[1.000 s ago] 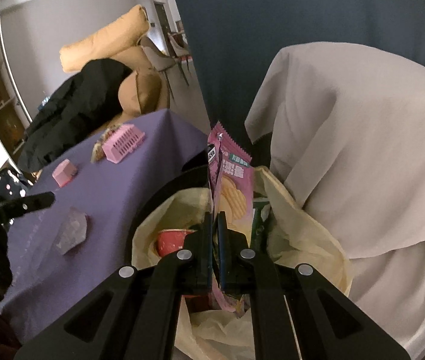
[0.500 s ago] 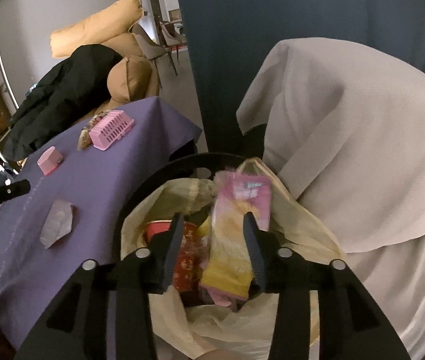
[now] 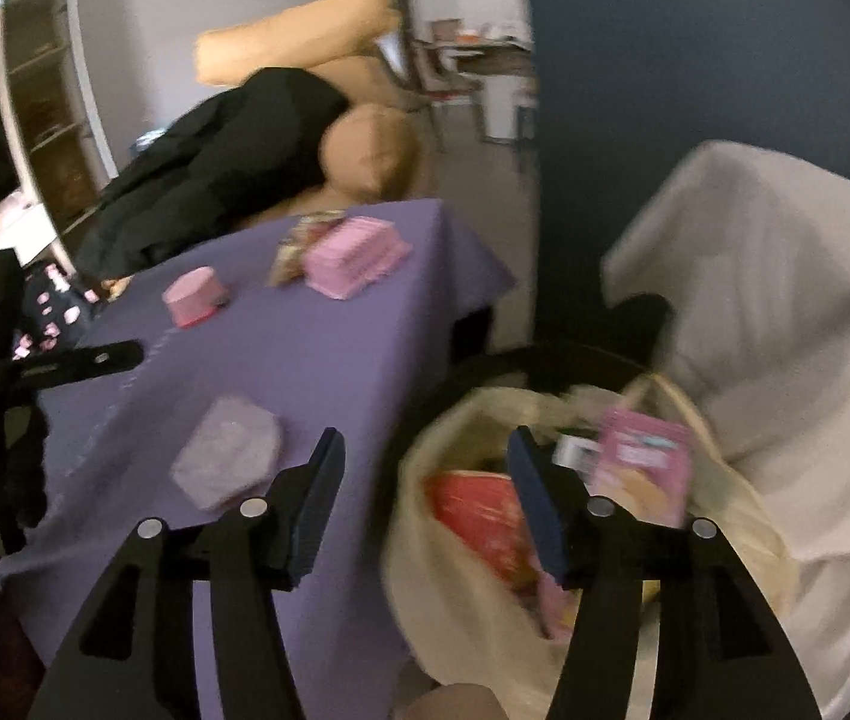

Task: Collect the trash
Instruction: 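Grasp the cream-and-red printed wrapper with the left gripper while the right moves to the clear plastic sheet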

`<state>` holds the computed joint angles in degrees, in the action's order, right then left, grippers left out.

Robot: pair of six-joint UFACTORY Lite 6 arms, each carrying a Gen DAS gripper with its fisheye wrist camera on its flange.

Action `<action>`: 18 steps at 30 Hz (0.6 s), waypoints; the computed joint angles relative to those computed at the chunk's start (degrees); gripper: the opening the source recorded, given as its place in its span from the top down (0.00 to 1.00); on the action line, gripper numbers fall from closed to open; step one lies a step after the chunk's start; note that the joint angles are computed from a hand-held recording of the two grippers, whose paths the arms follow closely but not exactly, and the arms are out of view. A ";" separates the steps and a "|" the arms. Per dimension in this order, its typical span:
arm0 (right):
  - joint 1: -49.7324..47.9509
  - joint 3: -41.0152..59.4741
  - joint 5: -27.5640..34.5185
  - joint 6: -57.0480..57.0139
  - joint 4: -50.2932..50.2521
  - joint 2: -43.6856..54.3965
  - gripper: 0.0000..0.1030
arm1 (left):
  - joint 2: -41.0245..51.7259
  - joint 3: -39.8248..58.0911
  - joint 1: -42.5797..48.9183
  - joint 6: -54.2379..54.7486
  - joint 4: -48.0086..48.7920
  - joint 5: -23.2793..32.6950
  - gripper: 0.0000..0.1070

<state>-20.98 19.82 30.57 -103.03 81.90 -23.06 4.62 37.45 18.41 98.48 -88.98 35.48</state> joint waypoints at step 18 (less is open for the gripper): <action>8.42 5.36 -4.37 -9.87 15.95 8.90 0.48 | 42.82 62.84 -18.45 -49.90 33.97 -13.91 0.60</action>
